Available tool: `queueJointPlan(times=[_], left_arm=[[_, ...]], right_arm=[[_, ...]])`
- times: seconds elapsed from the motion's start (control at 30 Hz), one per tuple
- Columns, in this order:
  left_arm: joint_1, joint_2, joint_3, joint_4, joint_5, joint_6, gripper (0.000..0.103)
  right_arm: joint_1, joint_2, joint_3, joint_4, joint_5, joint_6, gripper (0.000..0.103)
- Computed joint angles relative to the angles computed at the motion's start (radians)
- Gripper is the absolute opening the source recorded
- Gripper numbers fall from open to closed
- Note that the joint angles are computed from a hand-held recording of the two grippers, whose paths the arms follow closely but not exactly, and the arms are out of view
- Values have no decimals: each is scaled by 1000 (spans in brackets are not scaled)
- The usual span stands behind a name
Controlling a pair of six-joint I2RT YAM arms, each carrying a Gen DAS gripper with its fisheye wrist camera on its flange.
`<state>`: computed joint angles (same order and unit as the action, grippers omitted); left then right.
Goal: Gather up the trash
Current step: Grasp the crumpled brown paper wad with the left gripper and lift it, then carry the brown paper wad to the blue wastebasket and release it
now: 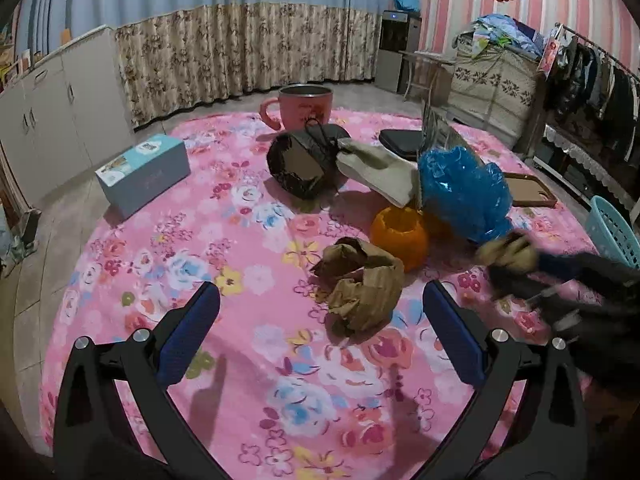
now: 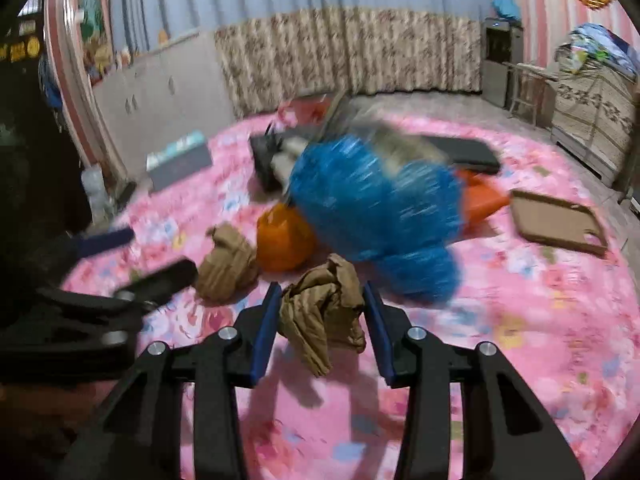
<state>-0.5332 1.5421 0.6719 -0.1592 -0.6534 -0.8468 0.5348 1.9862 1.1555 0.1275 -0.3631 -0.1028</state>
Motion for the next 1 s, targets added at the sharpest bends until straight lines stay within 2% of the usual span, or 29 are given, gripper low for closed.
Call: queueJointPlan(times=[0.17, 0.23, 0.3, 0.4, 0.5, 0.6, 0.8, 0.9, 1.0], left_arm=[[6, 123, 105, -46, 36, 23, 98], [-2, 176, 154, -92, 5, 25, 96], [3, 213, 190, -124, 4, 36, 84], [41, 210, 176, -93, 82, 27, 70], [54, 212, 167, -77, 122, 26, 43], [58, 195, 140, -26, 145, 46, 39], [-8, 88, 69, 16, 74, 7, 38], [-56, 37, 76, -18, -1, 2, 38], [-101, 13, 146, -86, -74, 15, 38]], right_arm=[[-105, -70, -12, 8, -69, 27, 42], [-139, -83, -5, 11, -99, 53, 42], [-158, -88, 2, 9, -117, 71, 42], [-170, -95, 6, -4, -130, 67, 42], [-168, -89, 13, -12, -130, 61, 42], [-158, -88, 3, -2, -121, 63, 42], [-168, -114, -24, 25, -130, 49, 42], [-194, -123, -26, 33, -152, 65, 42], [-232, -138, -20, 34, -174, 72, 42]])
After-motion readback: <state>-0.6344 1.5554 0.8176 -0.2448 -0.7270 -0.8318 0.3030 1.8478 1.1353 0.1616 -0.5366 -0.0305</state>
